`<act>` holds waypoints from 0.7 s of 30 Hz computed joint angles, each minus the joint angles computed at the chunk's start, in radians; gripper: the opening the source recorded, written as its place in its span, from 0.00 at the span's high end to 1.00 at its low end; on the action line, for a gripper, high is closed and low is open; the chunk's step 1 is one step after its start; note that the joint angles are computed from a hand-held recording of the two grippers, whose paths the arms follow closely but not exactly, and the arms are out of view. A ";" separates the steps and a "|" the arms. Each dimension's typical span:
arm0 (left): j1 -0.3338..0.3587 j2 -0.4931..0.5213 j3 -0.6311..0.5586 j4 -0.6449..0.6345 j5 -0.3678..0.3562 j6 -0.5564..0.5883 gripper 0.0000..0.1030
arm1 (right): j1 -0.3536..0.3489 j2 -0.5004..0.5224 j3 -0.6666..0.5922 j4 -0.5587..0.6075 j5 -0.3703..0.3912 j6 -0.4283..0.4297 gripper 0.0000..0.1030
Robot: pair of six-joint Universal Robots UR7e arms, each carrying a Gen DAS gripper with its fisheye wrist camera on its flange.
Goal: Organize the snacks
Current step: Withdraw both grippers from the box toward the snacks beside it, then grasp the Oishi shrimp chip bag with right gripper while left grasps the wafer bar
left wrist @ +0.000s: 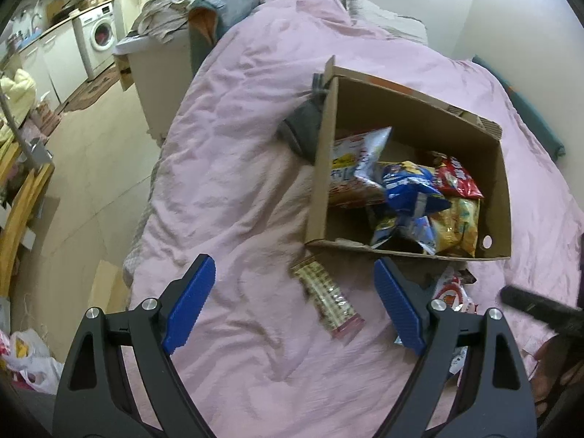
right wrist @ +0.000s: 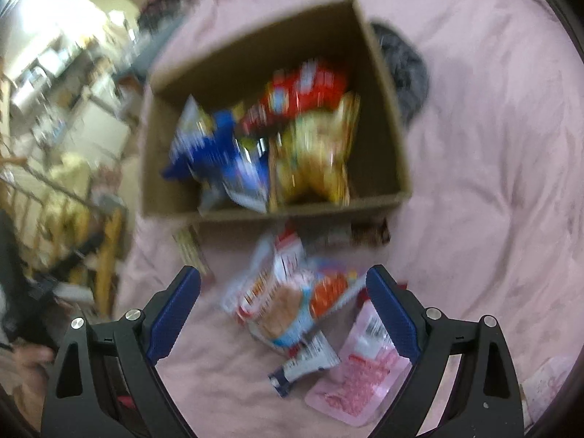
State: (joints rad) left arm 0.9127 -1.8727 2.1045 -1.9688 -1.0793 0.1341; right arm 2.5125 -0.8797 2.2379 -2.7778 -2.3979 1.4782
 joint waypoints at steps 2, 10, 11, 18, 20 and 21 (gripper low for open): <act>0.013 0.004 -0.011 0.008 0.002 -0.004 0.16 | -0.033 0.022 -0.010 -0.008 0.047 -0.027 0.08; 0.050 0.028 -0.048 0.039 -0.014 -0.040 0.16 | -0.126 0.137 -0.183 0.273 0.102 -0.216 0.06; 0.053 0.030 -0.050 0.043 -0.017 -0.042 0.16 | -0.129 0.147 -0.196 0.294 0.101 -0.236 0.04; 0.051 0.034 -0.052 0.051 -0.028 -0.057 0.16 | -0.131 0.161 -0.180 0.266 0.128 -0.282 0.07; 0.047 0.036 -0.050 0.055 -0.029 -0.059 0.16 | -0.111 0.164 -0.194 0.300 0.110 -0.284 0.28; 0.043 0.036 -0.046 0.055 -0.027 -0.061 0.16 | -0.097 0.161 -0.199 0.315 0.093 -0.283 0.44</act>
State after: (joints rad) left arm 0.9560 -1.8372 2.0585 -1.9139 -1.1067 0.0731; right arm 2.4157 -0.7185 2.0385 -2.4625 -2.3045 1.1952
